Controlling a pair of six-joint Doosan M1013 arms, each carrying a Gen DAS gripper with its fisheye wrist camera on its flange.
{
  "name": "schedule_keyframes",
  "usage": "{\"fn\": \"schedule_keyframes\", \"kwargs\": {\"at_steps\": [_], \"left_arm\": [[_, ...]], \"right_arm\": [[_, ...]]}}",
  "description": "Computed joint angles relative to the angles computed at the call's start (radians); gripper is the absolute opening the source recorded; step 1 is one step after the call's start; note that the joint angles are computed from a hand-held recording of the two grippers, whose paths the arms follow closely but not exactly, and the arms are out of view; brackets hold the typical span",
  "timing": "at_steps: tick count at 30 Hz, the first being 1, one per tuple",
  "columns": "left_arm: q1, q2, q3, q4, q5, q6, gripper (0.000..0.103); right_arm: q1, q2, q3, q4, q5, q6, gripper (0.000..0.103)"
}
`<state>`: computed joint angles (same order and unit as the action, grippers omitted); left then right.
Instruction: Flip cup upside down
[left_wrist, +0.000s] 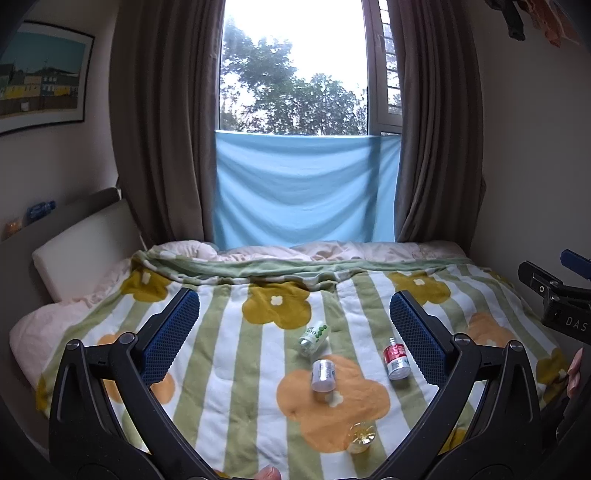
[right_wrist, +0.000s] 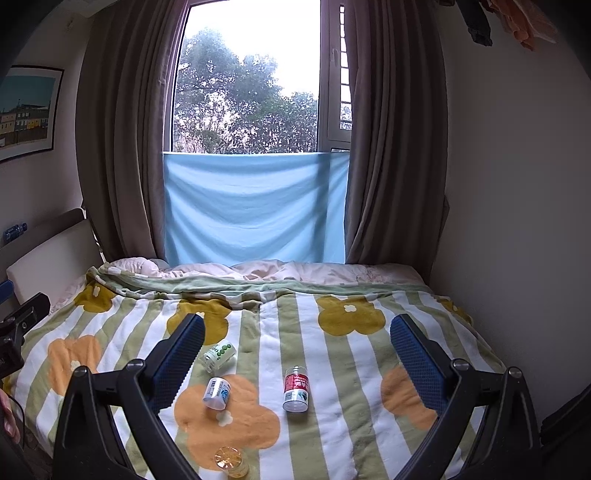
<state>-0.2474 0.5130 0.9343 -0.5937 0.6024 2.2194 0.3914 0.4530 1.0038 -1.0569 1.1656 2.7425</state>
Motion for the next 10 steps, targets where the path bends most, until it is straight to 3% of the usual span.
{"fn": "schedule_keyframes", "kwargs": {"at_steps": [6,10], "left_arm": [[-0.013,-0.032,0.066,-0.036,-0.126,0.096,0.103],[-0.011,-0.035,0.074,-0.088,-0.149,0.131,0.103]], "right_arm": [[0.003,-0.005,0.008,-0.02,-0.02,0.026,0.1],[0.001,-0.006,0.01,-0.022,-0.03,0.046,0.1]]}}
